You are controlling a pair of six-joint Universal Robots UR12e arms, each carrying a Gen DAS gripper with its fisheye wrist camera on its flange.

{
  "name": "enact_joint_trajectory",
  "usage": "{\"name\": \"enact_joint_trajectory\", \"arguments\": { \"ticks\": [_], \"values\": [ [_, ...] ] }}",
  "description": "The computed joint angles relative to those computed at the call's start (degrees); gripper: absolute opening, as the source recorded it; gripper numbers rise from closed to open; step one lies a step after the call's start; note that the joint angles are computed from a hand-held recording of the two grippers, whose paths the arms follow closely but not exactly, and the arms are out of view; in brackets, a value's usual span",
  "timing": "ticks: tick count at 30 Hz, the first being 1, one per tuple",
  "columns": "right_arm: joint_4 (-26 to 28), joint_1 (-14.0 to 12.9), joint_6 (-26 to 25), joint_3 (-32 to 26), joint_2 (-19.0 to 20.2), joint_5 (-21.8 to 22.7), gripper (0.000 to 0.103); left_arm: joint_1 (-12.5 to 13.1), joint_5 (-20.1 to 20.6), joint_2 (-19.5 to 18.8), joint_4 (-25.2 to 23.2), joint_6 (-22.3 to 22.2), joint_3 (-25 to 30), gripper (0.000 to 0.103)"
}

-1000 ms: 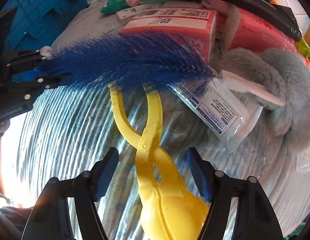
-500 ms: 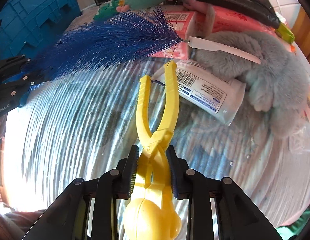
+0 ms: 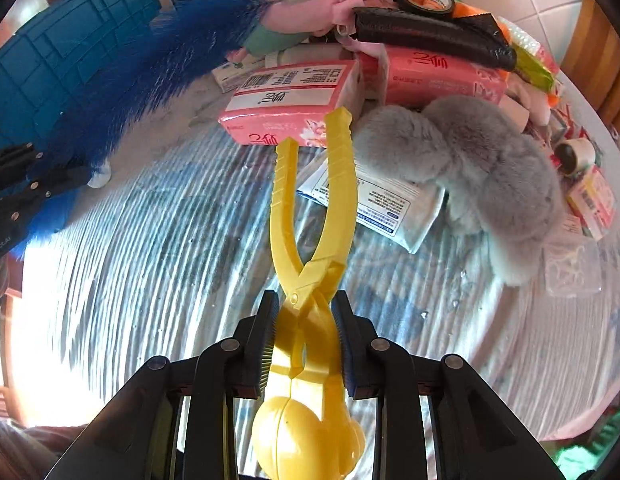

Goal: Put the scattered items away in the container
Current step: 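Carry the brush and tongs over the blue crate with both tools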

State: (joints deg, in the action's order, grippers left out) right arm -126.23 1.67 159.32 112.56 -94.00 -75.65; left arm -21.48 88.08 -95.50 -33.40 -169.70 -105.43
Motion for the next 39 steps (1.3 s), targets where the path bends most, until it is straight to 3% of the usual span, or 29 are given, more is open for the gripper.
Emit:
{"name": "enact_joint_trajectory", "arguments": {
  "ticks": [1,5,9,25,39],
  "values": [
    [-1.34,-0.02,0.28,-0.76,1.57,0.44,0.026,0.01,0.26,0.25,-0.32,-0.43,-0.03,0.011],
    [-0.43,-2.06,-1.92,-0.37,0.57,1.33,0.026,-0.09,0.65,0.88,-1.02,-0.88,0.16,0.011],
    [-1.49,-1.89,-1.73,-1.53,1.75,1.9,0.026,-0.15,0.84,1.55,-0.94,-1.01,0.45,0.011],
    [-0.57,-3.02,0.32,-4.83,-1.62,4.68,0.027,-0.43,2.91,4.9,-0.58,-3.38,2.7,0.011],
    [-0.62,-1.21,3.07,-11.92,-1.91,8.07,0.027,0.67,5.06,8.2,-1.18,-8.38,6.56,0.011]
  ]
}}
